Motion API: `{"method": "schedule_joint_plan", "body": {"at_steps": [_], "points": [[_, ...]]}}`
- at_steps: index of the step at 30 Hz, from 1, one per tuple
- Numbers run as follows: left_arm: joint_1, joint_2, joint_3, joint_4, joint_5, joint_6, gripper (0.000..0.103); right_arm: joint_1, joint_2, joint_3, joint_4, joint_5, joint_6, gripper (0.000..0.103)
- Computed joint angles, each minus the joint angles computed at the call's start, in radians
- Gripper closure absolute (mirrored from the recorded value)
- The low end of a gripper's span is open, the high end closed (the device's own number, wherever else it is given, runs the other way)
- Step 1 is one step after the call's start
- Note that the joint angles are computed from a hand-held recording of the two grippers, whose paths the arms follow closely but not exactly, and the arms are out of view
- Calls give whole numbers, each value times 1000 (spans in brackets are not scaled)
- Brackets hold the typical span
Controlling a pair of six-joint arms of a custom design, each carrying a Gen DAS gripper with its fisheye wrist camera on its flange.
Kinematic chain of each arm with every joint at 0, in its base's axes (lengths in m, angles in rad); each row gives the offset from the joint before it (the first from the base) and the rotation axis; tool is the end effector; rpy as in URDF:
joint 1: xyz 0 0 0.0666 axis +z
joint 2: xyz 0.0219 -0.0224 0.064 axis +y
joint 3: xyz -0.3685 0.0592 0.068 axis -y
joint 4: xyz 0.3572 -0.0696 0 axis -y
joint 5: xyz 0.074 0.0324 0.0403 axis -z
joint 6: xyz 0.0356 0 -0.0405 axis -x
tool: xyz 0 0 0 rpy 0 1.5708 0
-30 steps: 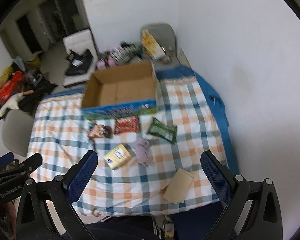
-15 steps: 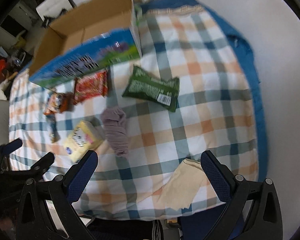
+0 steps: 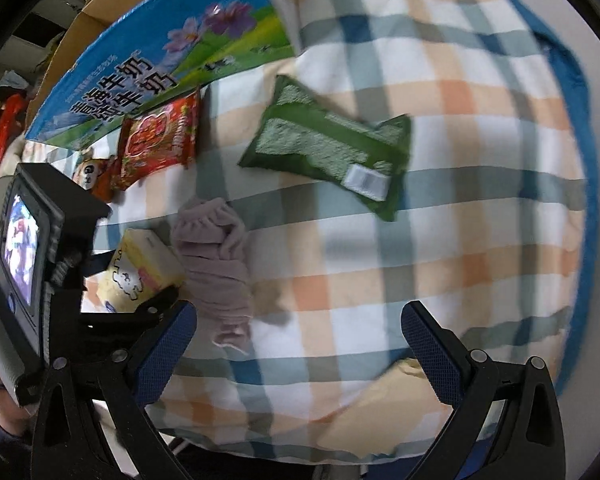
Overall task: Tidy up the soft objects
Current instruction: 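Grasp the yellow tissue pack with left tool while right tool grasps the lilac sock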
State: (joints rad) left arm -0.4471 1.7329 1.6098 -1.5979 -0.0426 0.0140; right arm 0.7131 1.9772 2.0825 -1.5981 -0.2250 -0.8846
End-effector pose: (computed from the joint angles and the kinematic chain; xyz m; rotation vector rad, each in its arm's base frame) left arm 0.4391 -0.2093 0.3311 -0.6499 -2.9318 -0.1139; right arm 0.4440 0.3940 0.3714 -0.2452 -3.0077 -0.3222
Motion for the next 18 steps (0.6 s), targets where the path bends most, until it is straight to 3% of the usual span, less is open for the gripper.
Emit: {"method": "schedule_joint_plan", "body": {"at_steps": [4, 6, 10, 12, 15, 16, 18], "points": [[111, -46, -17, 5, 55, 205, 34, 0, 25, -4, 87, -78, -23, 4], [161, -60, -38, 13, 75, 270, 34, 2, 46, 2, 114, -117, -43, 14], [200, -61, -84, -10, 111, 220, 34, 8, 103, 42, 119, -164, -62, 31], [200, -84, -134, -2, 114, 177, 34, 12, 129, 65, 104, -178, -57, 45], [207, -132, -206, 38, 97, 142, 34, 18, 155, 89, 84, -161, -59, 52], [197, -154, -258, 80, 100, 155, 34, 20, 159, 91, 77, -149, -60, 54], [182, -166, -269, 92, 100, 192, 42, 19, 159, 79, 78, -145, -67, 57]]}}
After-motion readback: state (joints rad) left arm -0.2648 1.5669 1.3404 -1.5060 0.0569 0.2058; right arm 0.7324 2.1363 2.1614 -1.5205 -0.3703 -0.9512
